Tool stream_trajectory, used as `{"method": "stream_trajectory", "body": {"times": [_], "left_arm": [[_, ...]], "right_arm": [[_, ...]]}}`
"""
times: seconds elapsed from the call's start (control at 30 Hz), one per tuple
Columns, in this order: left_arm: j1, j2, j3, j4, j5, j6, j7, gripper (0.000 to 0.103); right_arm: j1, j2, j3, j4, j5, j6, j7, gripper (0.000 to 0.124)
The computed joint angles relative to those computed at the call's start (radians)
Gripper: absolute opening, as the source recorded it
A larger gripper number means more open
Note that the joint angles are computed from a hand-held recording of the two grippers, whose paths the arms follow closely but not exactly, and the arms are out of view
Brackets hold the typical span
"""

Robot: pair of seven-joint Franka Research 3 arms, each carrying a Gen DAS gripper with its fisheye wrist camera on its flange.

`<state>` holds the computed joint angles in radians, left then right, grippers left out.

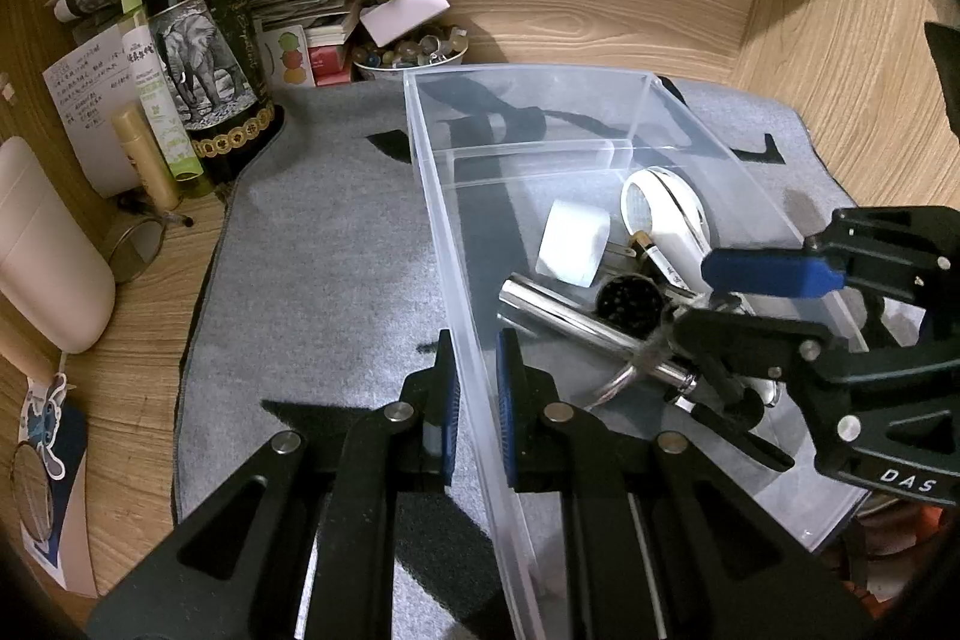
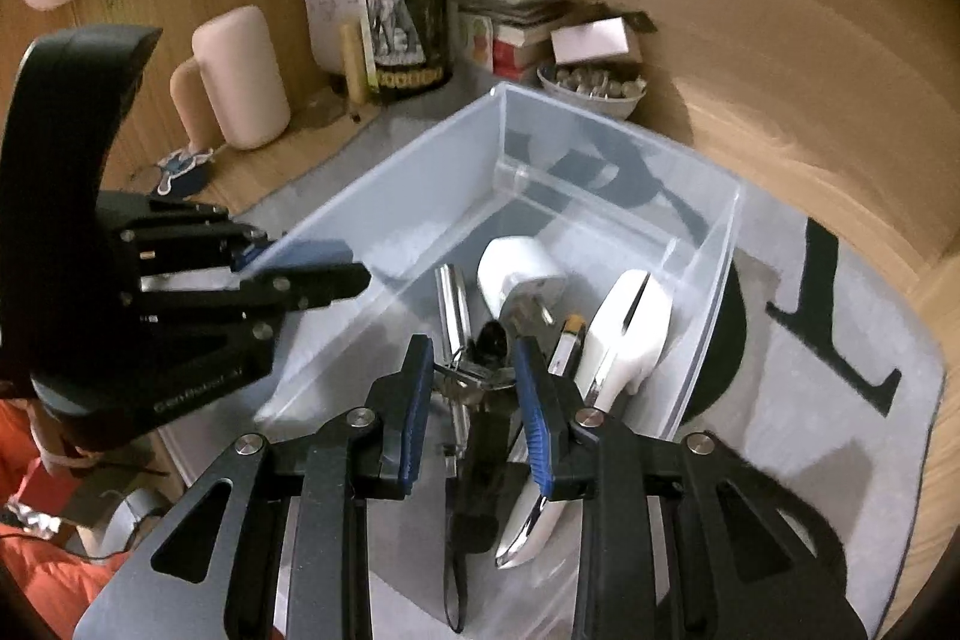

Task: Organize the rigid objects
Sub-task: 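Lift the silver keys into the clear box and release them, then return the right gripper to the rug and grasp the small black stick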

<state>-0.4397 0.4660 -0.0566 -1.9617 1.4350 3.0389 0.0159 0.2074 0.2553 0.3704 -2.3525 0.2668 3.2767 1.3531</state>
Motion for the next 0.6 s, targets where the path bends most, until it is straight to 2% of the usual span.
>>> {"method": "stream_trajectory", "body": {"times": [0.07,0.17,0.3,0.37,0.43,0.47,0.53,0.6], "left_arm": [[0.000,0.000,0.000,0.000,0.000,0.000,0.000,0.011],[-0.001,0.001,0.000,0.001,0.000,0.000,-0.001,0.011],[-0.001,0.000,0.000,0.000,0.001,0.000,-0.001,0.011],[-0.001,0.000,0.000,0.000,0.001,0.000,-0.001,0.011],[0.001,0.000,0.000,-0.001,0.000,0.001,0.002,0.011],[-0.001,0.000,0.000,0.000,0.000,0.000,0.000,0.011],[-0.001,0.000,0.002,0.000,0.004,0.001,-0.003,0.011],[0.000,0.000,0.001,0.000,0.003,0.001,-0.003,0.011]], "right_arm": [[-0.015,-0.003,0.013,-0.004,-0.001,-0.011,-0.002,0.026],[0.073,-0.012,-0.073,-0.007,0.006,-0.015,0.005,0.026],[0.070,-0.022,-0.073,-0.009,0.020,-0.032,-0.002,0.026],[0.097,-0.032,-0.101,-0.017,0.029,-0.023,0.001,0.028],[0.105,-0.049,-0.113,-0.035,0.036,0.000,0.005,0.035],[0.125,-0.057,-0.135,-0.043,0.038,0.012,0.010,0.038],[0.242,-0.085,-0.253,-0.067,0.066,0.044,0.011,0.047],[0.345,-0.108,-0.353,-0.088,0.122,0.074,-0.015,0.047]]}}
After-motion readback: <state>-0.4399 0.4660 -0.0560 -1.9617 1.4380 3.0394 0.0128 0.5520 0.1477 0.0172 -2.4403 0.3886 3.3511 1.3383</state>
